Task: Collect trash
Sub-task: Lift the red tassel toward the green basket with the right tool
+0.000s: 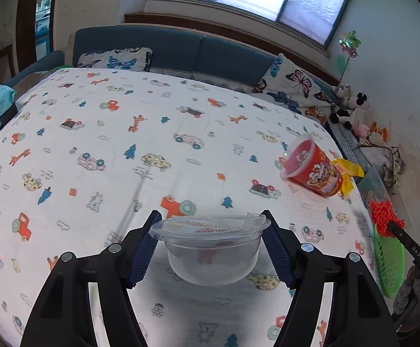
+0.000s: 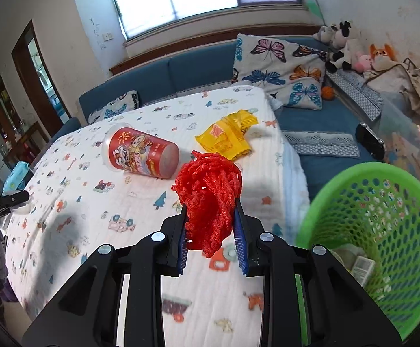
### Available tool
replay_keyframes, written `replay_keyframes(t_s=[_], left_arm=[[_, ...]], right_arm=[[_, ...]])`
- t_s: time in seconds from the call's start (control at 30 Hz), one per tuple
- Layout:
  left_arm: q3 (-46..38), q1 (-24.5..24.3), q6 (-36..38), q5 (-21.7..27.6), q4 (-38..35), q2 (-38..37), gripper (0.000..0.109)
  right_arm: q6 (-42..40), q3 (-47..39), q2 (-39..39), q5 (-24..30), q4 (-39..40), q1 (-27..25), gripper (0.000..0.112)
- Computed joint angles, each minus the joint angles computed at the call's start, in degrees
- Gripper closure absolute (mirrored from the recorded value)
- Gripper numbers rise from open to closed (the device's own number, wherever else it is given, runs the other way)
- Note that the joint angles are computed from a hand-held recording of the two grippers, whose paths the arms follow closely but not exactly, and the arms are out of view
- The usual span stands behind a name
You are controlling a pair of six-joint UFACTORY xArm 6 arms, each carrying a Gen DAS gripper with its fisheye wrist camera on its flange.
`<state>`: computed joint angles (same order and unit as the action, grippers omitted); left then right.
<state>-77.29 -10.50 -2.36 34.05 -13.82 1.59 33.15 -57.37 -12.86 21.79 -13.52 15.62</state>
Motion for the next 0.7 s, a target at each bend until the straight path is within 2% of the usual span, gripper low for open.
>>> replay_keyframes(t_s=[0.33,0.7], left_arm=[[0.9,-2.8,0.2,0.6,0.7,-1.0,0.042],[1.6,-6.4,0.9,0.6,2.2,-2.0,0.041]], right_arm=[[3.8,4.4,-6.6,2.6,-3.5,0.8,0.085],[5.6,7.3,-9.9,4.0,-4.7,1.2,0.084]])
